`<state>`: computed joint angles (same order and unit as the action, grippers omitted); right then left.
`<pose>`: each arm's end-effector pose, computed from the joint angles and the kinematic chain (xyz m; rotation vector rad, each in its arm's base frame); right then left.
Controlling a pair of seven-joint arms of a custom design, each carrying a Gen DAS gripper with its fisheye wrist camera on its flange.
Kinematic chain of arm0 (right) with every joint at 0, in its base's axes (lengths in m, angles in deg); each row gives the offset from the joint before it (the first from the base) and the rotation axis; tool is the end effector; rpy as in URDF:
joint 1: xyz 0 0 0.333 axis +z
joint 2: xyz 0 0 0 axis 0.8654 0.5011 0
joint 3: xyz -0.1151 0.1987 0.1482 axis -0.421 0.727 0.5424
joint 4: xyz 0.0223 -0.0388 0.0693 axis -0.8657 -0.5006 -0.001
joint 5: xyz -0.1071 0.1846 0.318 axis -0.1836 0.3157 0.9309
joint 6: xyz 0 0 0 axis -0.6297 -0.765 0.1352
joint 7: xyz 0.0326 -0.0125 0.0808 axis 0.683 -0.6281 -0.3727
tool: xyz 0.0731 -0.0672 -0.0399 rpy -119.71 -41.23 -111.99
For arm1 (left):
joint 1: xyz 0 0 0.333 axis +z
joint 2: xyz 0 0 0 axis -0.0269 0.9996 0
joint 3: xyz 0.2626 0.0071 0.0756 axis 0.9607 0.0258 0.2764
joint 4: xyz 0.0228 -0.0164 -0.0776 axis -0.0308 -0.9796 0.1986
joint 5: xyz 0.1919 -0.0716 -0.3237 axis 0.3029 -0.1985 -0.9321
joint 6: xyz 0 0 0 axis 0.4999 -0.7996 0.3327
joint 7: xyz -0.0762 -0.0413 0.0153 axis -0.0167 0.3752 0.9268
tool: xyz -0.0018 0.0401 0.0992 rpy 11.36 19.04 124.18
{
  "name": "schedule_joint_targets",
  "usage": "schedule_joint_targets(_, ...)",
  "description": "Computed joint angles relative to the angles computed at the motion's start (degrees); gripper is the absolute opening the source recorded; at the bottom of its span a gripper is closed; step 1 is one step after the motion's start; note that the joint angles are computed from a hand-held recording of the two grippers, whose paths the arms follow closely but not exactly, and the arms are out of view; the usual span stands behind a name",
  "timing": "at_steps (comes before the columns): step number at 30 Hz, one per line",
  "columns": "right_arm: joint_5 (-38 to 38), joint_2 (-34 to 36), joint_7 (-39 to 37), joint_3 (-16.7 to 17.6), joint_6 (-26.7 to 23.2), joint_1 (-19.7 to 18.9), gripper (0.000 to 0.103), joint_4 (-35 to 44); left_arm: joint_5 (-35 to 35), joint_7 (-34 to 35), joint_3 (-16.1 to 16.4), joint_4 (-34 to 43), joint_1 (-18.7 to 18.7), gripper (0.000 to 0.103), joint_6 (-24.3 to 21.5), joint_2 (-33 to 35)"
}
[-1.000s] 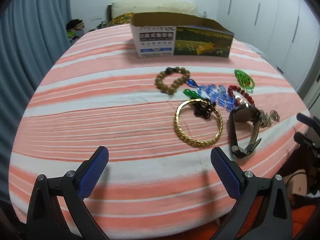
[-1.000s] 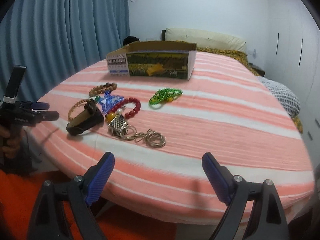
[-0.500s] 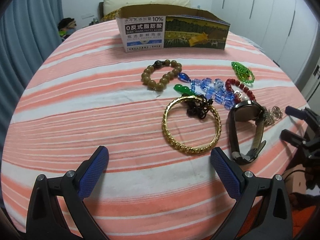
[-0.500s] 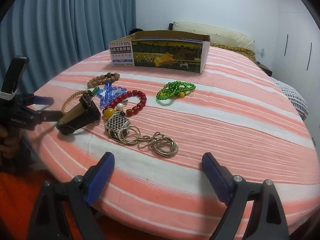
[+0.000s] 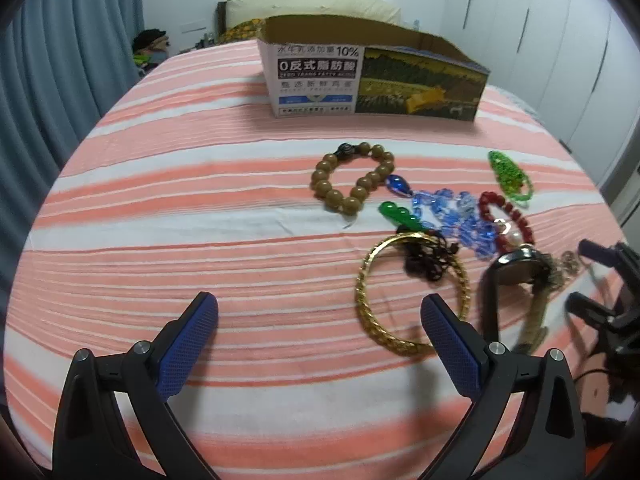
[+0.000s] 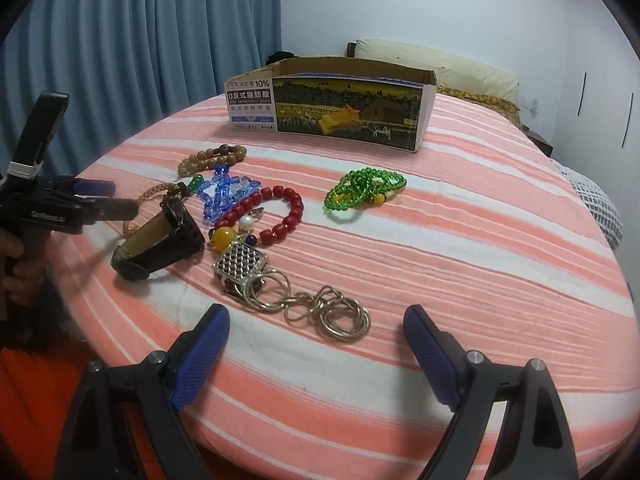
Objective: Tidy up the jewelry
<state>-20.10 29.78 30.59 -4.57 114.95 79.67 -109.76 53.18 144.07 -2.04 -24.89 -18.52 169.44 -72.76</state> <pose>0.4396 0.1150 0.4952 -1.9987 1.4113 -0.5949 0.5076 -0.3122 0.4882 -1.6929 2.0527 -0.7529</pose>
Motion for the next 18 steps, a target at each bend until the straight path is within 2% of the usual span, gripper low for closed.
schedule_joint_targets(4,0.4,1.1,-1.4,-0.4,-0.7,0.7,0.088,1.2,4.0,-1.9,0.1,1.1,-0.4,0.101,-2.8,0.7)
schedule_joint_targets(6,0.0,1.7,-2.2,0.0,-1.2,0.5,0.087,2.1,3.7,-1.8,0.1,1.1,-0.4,0.101,-3.0,0.7)
schedule_joint_targets(8,-2.2,1.8,-1.0,1.8,-2.0,-1.3,0.087,3.1,3.8,-2.2,0.2,1.3,-0.4,0.101,-3.5,0.7)
schedule_joint_targets(11,-1.3,0.8,-1.7,1.1,-1.9,-0.3,0.087,4.0,4.0,-2.7,0.3,1.5,-0.4,0.102,-4.1,0.7)
schedule_joint_targets(15,5.8,1.7,-5.7,-2.6,-3.0,5.2,0.087,7.3,4.1,-3.3,0.2,1.9,-0.4,0.102,-5.3,0.8)
schedule_joint_targets(18,17.2,4.5,-12.5,-6.9,-6.4,12.2,0.067,11.4,4.0,-3.6,0.2,1.8,-0.4,0.102,-5.8,0.5)
